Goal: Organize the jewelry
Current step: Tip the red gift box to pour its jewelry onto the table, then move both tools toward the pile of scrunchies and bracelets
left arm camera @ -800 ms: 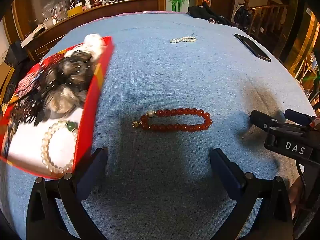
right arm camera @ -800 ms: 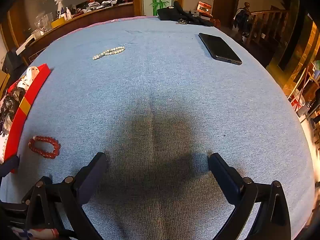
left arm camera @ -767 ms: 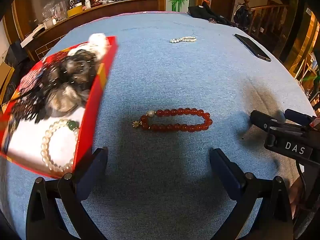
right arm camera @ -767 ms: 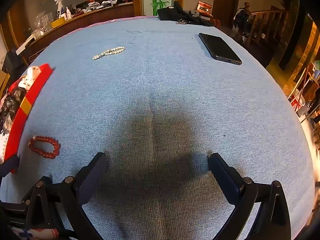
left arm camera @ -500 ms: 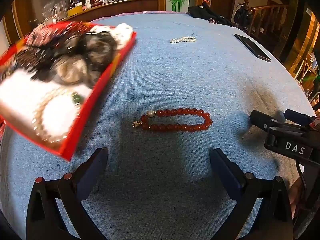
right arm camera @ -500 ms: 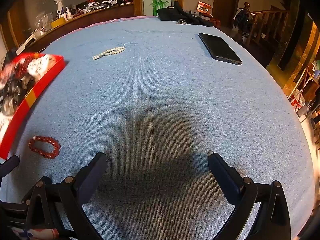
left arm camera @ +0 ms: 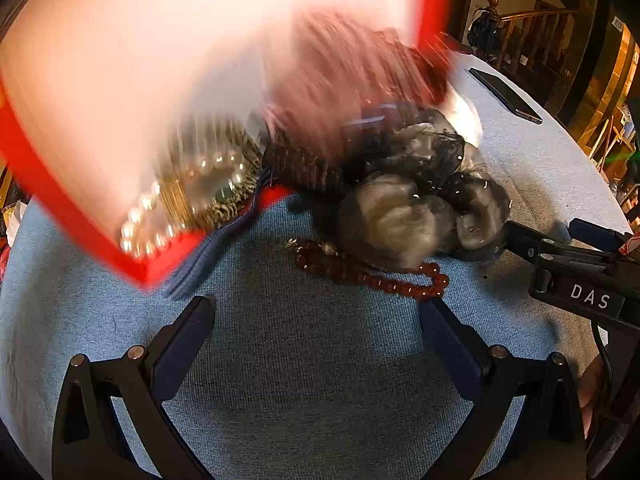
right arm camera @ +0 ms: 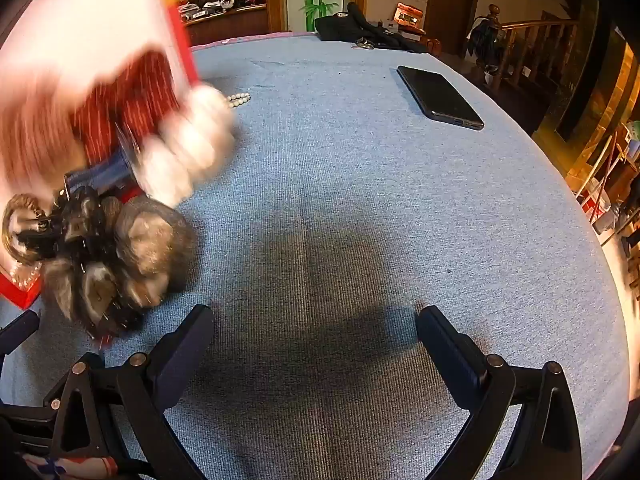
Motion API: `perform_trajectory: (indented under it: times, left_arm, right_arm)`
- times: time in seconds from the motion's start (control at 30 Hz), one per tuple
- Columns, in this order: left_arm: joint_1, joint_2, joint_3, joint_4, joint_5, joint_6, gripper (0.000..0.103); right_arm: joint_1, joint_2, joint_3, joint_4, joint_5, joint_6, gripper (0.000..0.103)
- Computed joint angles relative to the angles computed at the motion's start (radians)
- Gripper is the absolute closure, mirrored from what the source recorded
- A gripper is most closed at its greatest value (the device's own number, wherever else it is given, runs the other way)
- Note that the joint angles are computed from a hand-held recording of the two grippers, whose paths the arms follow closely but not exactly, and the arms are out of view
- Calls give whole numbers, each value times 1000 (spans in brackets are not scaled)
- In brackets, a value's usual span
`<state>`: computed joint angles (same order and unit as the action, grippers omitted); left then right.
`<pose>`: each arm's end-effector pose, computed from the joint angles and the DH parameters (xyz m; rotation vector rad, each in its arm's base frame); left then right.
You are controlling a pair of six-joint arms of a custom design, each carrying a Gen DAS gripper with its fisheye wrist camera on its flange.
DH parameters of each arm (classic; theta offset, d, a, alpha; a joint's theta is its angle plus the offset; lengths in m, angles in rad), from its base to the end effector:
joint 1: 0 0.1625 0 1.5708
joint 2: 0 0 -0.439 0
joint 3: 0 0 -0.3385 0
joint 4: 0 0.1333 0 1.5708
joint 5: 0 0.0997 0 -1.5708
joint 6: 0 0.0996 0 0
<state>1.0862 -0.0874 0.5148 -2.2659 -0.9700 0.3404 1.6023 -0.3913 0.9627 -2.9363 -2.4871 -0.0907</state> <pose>-0.2344 -0.8522 0.0076 0.9191 2.3639 -0.3969 0.0796 -0.8016 0.1755 -0.3016 -2.0974 0.8394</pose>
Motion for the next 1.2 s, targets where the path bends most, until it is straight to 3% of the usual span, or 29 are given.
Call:
perform_trajectory:
  times: [1.2]
  left_arm:
    - [-1,-7,13,-6,-1,-2,0]
  right_arm:
    - [1,-1,3,0,-1,2,0]
